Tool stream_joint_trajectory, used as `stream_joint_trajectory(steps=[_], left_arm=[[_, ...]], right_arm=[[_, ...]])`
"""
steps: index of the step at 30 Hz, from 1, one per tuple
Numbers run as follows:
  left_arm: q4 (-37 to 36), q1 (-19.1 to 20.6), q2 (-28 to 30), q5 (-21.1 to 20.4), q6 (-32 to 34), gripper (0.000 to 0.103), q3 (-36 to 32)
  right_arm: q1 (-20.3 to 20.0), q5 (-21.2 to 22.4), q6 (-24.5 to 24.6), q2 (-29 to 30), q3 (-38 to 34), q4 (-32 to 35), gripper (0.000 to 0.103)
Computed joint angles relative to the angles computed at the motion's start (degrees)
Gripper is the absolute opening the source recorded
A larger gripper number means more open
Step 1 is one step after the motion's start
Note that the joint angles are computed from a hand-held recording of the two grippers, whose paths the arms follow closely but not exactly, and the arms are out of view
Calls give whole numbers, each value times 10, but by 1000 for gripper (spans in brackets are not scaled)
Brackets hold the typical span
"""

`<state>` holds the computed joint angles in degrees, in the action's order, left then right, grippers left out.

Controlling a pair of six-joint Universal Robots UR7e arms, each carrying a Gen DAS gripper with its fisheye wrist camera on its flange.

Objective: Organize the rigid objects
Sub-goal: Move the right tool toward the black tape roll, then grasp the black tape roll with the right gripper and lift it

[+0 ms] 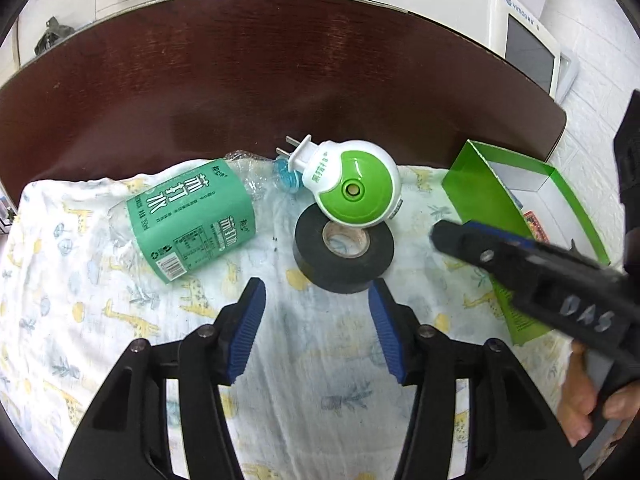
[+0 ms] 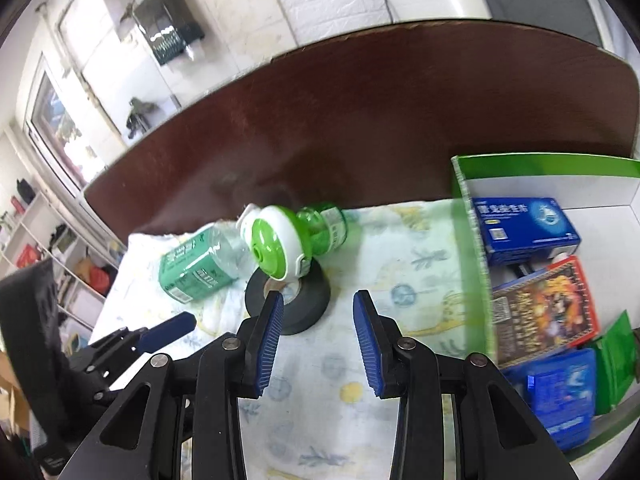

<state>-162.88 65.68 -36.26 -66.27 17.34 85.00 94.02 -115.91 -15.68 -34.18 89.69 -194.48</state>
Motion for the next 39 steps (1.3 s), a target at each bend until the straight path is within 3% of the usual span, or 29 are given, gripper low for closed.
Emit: stream_joint_trajectory(steps=[8, 14, 23, 27, 31, 39], left_arm=[[89, 17, 30, -53, -18, 35, -77], [121, 29, 45, -68, -30, 27, -106], [151, 55, 39, -124, -43, 29, -122], [153, 56, 35, -124, -40, 29, -122], [157, 56, 45, -129, -39, 29, -134], [150, 49, 29, -115, -34, 27, -108]], right_arm=[[8, -53, 30, 48, -70, 33, 38], [0, -30, 47, 51, -83, 62, 38], [-18, 6, 74, 47, -88, 92, 38], [-25, 14, 79, 47, -94, 124, 36], [-45, 75, 99, 37, -89, 139, 36], [-43, 65, 79, 40, -85, 126, 34]])
